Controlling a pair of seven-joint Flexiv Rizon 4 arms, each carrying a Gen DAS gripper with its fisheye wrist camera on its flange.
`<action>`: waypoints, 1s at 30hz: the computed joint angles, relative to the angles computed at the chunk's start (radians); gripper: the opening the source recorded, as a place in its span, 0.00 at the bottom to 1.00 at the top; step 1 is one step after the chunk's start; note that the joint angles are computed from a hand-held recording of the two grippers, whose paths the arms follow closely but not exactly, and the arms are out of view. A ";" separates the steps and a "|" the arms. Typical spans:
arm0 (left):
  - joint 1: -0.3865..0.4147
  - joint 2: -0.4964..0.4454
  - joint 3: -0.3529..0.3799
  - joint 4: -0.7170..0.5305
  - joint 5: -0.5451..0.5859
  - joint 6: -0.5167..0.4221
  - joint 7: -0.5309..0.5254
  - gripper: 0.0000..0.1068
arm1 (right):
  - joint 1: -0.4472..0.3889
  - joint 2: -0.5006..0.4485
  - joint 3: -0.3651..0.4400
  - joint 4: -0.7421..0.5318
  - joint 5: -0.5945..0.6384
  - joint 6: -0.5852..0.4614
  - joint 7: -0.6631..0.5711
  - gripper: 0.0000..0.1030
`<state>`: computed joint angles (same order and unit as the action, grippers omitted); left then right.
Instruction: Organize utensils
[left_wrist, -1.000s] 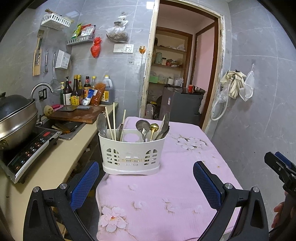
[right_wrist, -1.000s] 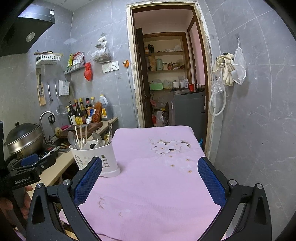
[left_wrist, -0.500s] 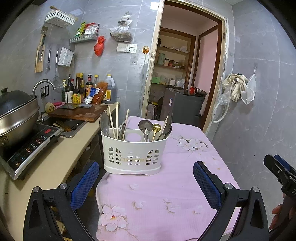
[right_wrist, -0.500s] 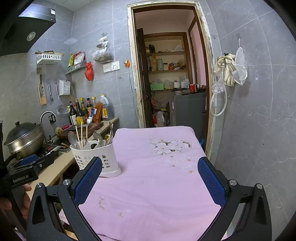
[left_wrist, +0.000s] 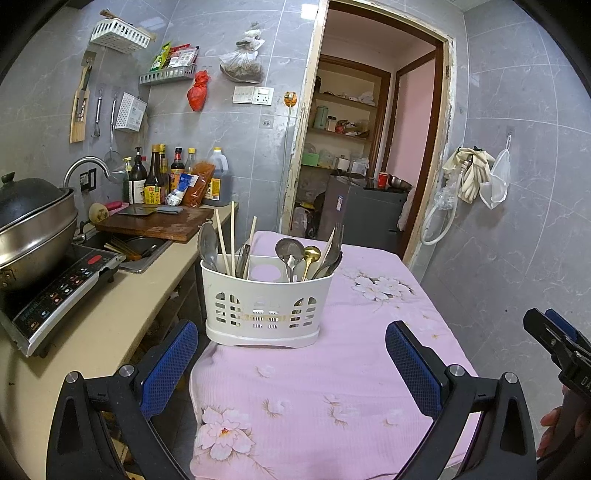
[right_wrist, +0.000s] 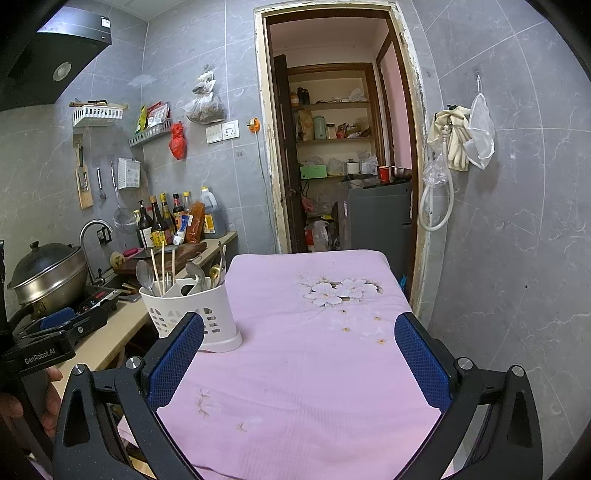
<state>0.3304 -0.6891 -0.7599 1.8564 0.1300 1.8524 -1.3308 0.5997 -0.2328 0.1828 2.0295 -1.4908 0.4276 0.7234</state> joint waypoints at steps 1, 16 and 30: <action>-0.002 0.001 0.002 0.000 -0.001 0.000 0.000 0.96 | -0.001 0.000 0.000 0.000 0.000 0.001 0.000 0.99; 0.006 -0.003 -0.005 -0.001 0.000 -0.002 0.003 0.96 | 0.001 -0.005 -0.001 -0.005 -0.001 0.003 -0.002 0.99; 0.005 -0.004 -0.004 -0.001 -0.001 0.000 0.002 0.96 | 0.002 -0.005 -0.002 -0.006 0.000 0.005 -0.003 0.99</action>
